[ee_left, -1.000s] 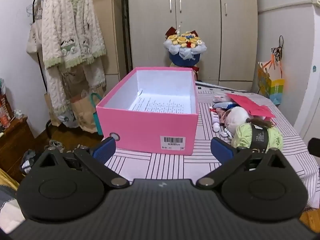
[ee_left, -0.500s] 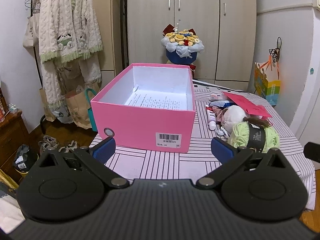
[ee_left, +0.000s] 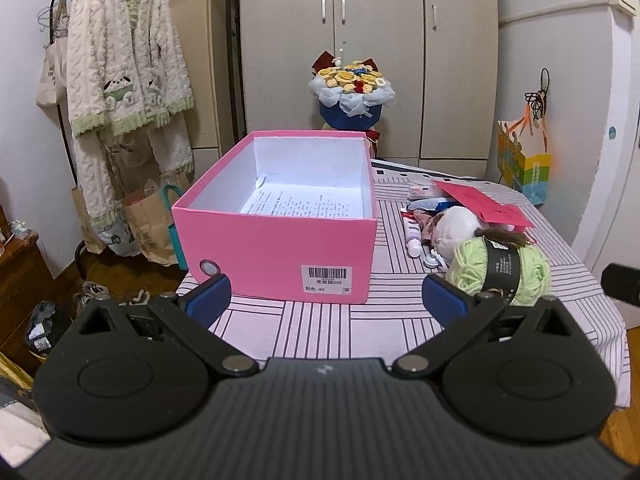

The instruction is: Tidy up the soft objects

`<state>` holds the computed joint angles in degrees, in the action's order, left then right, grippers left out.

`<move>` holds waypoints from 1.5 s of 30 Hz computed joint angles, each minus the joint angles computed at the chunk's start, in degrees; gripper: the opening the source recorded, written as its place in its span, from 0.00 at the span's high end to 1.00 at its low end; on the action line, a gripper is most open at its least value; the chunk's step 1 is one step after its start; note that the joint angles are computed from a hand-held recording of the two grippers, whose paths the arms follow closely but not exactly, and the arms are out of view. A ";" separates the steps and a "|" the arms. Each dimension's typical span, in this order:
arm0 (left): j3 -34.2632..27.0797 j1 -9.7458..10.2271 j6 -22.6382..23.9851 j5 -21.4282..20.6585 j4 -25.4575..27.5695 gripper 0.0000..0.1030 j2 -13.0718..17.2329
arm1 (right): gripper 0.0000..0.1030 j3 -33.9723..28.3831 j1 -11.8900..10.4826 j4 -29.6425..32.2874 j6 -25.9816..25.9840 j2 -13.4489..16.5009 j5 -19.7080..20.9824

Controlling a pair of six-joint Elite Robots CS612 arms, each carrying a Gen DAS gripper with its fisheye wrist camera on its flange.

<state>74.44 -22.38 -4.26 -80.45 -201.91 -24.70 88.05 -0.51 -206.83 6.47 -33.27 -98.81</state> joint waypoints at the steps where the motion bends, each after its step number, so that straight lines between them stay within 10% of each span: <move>1: 0.03 -0.03 0.28 -0.04 0.00 0.00 -0.02 | 0.00 0.06 0.00 -0.11 -0.01 -0.02 -0.06; 33: 1.07 -0.40 3.50 -1.31 -1.11 0.00 -0.32 | 0.00 1.14 -0.19 -2.06 -0.33 -0.03 -0.47; 45: -1.07 -0.33 5.01 -2.56 -4.15 0.01 0.28 | 0.00 -0.57 -2.18 -8.19 -6.64 2.43 6.18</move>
<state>73.37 -22.71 0.75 -83.01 -206.07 -24.41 87.47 -2.70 -215.02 -0.17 -30.84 -92.63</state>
